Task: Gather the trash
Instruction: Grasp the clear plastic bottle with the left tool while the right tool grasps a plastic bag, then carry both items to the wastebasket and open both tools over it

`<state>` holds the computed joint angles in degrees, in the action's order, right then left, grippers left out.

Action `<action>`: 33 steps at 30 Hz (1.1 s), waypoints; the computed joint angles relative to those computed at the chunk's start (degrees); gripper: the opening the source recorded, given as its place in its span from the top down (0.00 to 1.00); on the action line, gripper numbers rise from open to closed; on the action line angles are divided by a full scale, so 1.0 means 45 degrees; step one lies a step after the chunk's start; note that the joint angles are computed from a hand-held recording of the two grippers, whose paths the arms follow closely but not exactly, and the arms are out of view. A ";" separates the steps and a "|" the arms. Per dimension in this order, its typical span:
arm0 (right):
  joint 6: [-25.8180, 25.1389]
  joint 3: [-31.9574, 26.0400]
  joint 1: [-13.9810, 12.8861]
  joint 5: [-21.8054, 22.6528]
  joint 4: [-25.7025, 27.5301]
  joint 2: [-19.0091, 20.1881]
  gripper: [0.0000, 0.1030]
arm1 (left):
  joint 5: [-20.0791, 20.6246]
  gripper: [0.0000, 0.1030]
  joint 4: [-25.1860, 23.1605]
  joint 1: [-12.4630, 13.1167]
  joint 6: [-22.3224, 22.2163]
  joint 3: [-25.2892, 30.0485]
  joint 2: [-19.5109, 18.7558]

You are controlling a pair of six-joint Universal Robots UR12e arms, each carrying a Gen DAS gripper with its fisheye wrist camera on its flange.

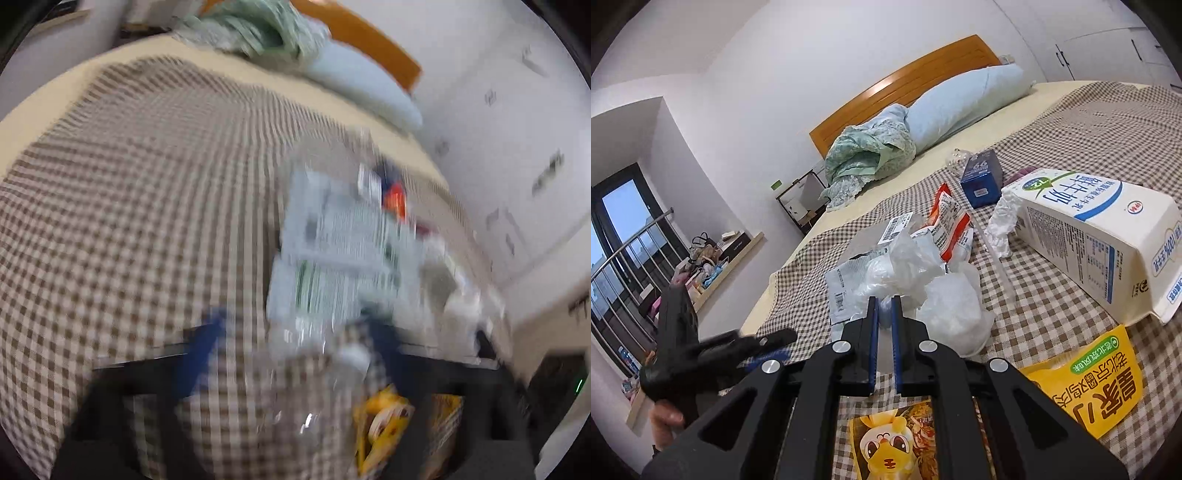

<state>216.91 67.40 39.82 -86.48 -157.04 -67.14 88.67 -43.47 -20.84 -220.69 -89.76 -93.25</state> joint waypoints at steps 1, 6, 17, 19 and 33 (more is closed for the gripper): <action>0.0033 0.0003 -0.0011 0.0048 0.0010 0.0000 0.93 | 0.0163 0.22 -0.0307 -0.0040 -0.0221 -0.0096 0.0060; 0.0063 -0.0045 -0.0039 0.0299 0.0083 0.0041 0.93 | -0.0716 0.62 -0.1055 0.0174 -0.0756 -0.0381 0.0121; 0.0075 -0.0156 -0.0047 0.0449 0.0024 0.0100 0.93 | -0.0585 0.96 0.1651 0.0210 -0.1061 -0.0523 0.0371; 0.0051 -0.0191 -0.0044 0.0525 0.0062 0.0057 0.93 | -0.0104 0.96 0.1867 0.0078 -0.0996 -0.0480 0.0552; -0.3170 0.3803 -0.1300 -0.1580 0.1365 -0.4685 0.93 | 0.2884 0.96 0.0687 -0.3504 0.3275 0.3510 -0.1240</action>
